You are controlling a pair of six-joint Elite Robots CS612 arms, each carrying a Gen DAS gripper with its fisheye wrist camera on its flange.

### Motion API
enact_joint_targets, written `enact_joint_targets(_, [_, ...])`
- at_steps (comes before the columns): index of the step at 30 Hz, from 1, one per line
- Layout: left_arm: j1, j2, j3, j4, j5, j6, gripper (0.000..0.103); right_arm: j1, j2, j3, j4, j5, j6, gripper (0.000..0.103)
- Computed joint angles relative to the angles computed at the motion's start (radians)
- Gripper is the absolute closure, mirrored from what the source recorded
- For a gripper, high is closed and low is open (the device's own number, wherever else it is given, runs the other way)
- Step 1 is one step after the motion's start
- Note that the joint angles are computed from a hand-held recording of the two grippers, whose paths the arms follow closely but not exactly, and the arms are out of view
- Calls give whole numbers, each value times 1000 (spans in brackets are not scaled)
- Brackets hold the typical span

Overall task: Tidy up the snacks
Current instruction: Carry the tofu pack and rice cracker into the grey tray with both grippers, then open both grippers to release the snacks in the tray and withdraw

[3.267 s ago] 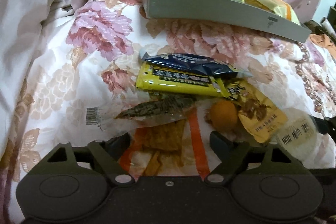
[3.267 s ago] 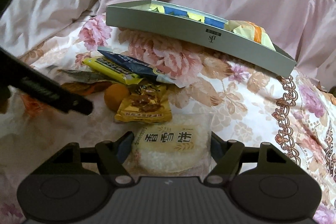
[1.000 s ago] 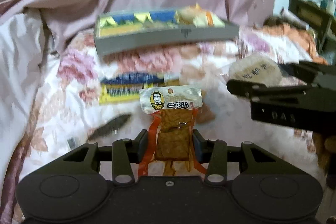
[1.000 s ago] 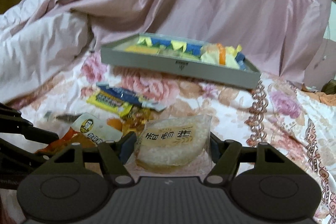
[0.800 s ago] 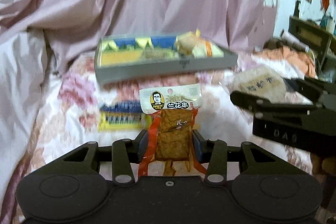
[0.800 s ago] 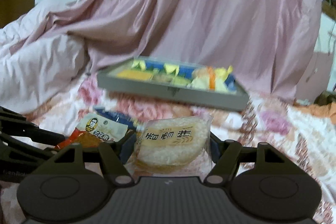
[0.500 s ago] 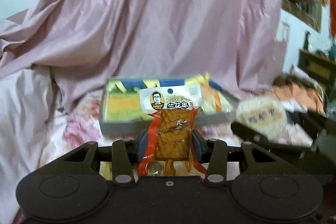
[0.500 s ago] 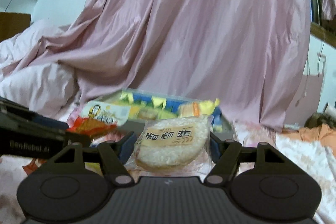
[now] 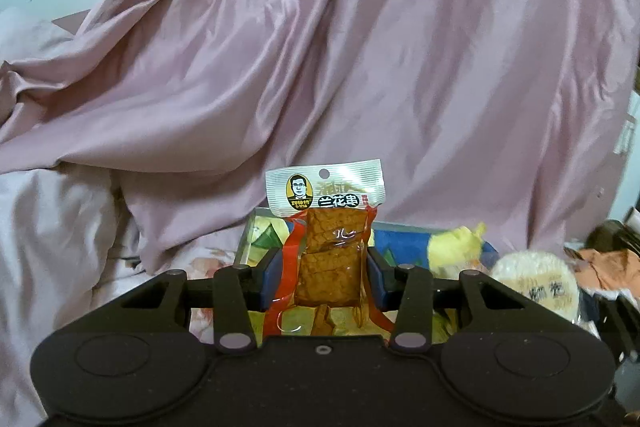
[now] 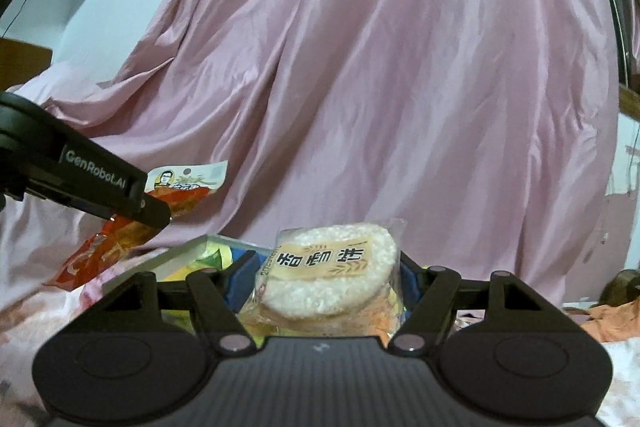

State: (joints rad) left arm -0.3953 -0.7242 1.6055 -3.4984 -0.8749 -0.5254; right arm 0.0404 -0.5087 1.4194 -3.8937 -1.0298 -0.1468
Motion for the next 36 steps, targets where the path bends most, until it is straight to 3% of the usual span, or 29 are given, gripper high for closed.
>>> enact_joint_targets(12, [36, 79, -118, 140, -9, -76, 57, 25, 94, -141, 101, 47, 50, 30])
enact_joint_targets(23, [40, 101, -151, 187, -28, -55, 55, 32, 131, -204, 176, 62, 71, 29])
enact_joint_targets(25, [39, 103, -152, 194, -25, -52, 52, 33, 134, -207, 177, 64, 69, 29])
enact_joint_targets(27, [38, 104, -152, 202, -19, -59, 42, 34, 135, -210, 181, 64, 67, 28])
enact_joint_targets(29, [36, 102, -149, 217, -13, -85, 41, 35, 138, -212, 180, 61, 61, 28])
enact_joint_targets(36, [29, 95, -123, 163, 22, -119, 16, 37, 144, -216, 158, 50, 53, 15])
